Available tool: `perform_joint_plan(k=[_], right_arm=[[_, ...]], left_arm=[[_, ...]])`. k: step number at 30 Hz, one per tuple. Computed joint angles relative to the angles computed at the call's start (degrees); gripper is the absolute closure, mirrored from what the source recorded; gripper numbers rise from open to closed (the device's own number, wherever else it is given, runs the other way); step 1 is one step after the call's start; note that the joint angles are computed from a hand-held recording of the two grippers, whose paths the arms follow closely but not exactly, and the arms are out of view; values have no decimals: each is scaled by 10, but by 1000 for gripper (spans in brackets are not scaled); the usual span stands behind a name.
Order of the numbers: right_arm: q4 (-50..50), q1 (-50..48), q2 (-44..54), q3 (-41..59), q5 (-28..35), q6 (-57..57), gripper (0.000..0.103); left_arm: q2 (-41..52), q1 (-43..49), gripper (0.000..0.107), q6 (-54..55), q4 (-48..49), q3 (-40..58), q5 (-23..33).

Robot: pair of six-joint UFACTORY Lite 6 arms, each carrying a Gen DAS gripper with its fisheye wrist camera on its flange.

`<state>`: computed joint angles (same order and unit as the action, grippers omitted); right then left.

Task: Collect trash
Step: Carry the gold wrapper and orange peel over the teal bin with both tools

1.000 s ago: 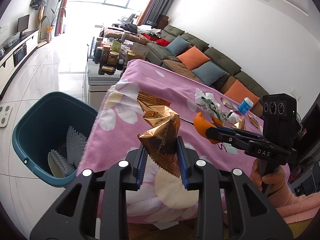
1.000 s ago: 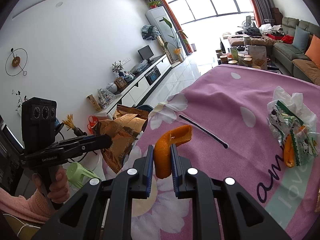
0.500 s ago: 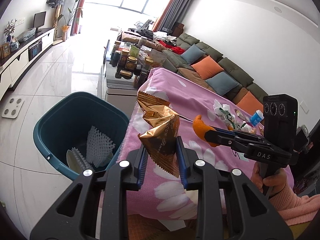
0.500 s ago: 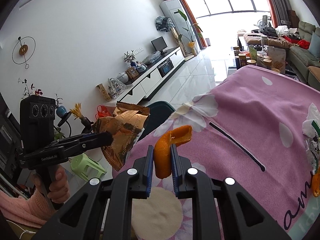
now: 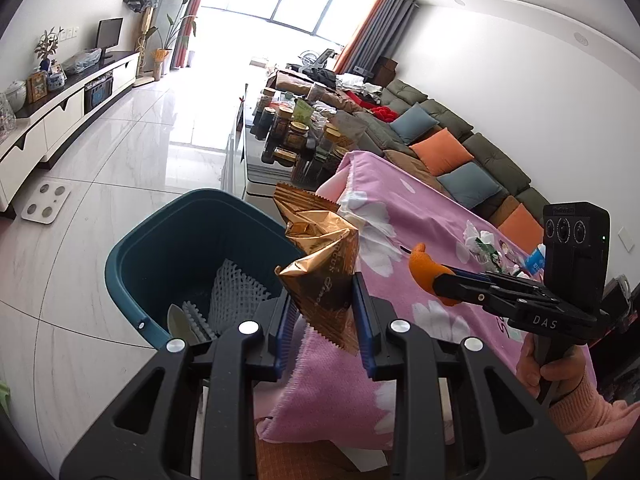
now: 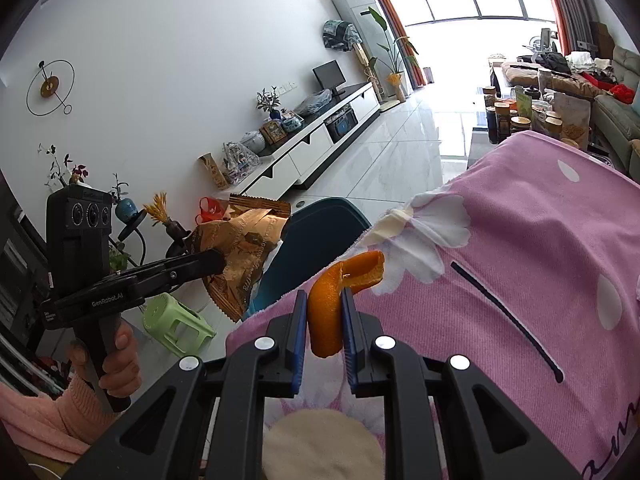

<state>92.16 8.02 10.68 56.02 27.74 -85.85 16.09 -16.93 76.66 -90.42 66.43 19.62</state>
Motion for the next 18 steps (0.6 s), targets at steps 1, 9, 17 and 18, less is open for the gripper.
perform_joint_plan(k=[1,9,17,18], right_arm=[[-6,5,9,11,-2,8,88],[-44,32,58,76,-5,51,88],[-96,65,110,148,-11,108,88],[-108,69,121,163,-11,121,88]], left_arm=[[4,6,80,2,-2,2,2],[36,29,80,-7,8,24,-5],[68,38,80,6,-8,42,-14],[72,39,80,6,-9,45,-14]])
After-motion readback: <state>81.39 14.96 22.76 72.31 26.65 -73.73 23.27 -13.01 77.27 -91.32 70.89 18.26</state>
